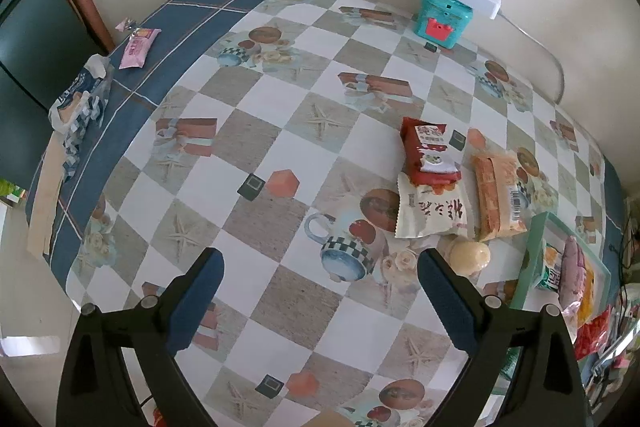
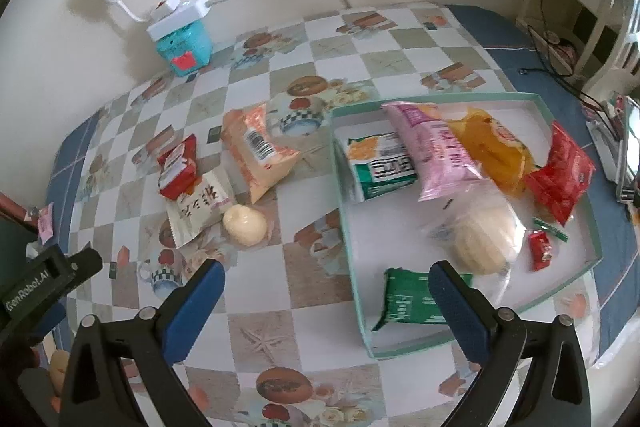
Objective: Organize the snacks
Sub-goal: 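Move both tools back toward the remaining snack pile, then lower the left tool to the white bread bag while right approaches the cream bun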
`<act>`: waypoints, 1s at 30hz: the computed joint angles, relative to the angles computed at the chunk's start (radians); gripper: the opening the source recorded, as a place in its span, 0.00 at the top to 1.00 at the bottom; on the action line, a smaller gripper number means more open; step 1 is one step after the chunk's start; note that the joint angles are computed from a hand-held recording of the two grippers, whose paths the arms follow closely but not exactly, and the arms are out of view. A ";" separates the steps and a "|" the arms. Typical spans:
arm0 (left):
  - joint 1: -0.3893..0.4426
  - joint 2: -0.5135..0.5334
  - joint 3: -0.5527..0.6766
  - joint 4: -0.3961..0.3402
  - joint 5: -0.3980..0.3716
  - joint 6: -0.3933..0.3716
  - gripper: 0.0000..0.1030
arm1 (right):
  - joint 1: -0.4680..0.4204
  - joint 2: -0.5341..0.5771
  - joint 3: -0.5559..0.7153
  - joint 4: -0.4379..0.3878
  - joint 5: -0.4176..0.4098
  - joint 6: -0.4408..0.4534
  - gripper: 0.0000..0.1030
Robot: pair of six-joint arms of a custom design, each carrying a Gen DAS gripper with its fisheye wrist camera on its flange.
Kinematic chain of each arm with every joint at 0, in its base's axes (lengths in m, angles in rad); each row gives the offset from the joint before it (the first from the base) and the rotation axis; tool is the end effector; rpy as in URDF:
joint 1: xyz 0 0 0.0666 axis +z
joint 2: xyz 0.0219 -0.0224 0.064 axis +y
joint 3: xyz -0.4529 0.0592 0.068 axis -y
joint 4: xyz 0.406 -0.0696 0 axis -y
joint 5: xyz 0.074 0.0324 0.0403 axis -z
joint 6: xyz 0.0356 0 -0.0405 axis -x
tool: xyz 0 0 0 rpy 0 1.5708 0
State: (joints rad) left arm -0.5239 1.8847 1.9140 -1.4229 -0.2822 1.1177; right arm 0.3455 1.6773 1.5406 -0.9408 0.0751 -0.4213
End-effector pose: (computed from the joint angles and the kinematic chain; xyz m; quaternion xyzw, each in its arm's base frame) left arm 0.5685 -0.3175 0.4457 -0.3004 0.9394 0.0314 0.1622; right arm 0.5576 0.1974 0.4218 0.0459 0.9680 0.0575 0.2399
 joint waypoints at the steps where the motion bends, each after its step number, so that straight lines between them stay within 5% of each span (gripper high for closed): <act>1: 0.001 0.000 -0.001 0.001 0.002 0.001 0.05 | 0.005 0.005 0.003 -0.002 0.001 -0.001 0.00; 30: 0.002 0.090 0.086 -0.058 0.038 -0.052 0.05 | 0.022 0.083 0.059 -0.032 0.003 0.026 0.00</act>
State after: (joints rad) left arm -0.5220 1.9749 2.0005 -1.4811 -0.2440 1.0652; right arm 0.3672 1.7607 1.5992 -0.9727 0.0780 -0.3949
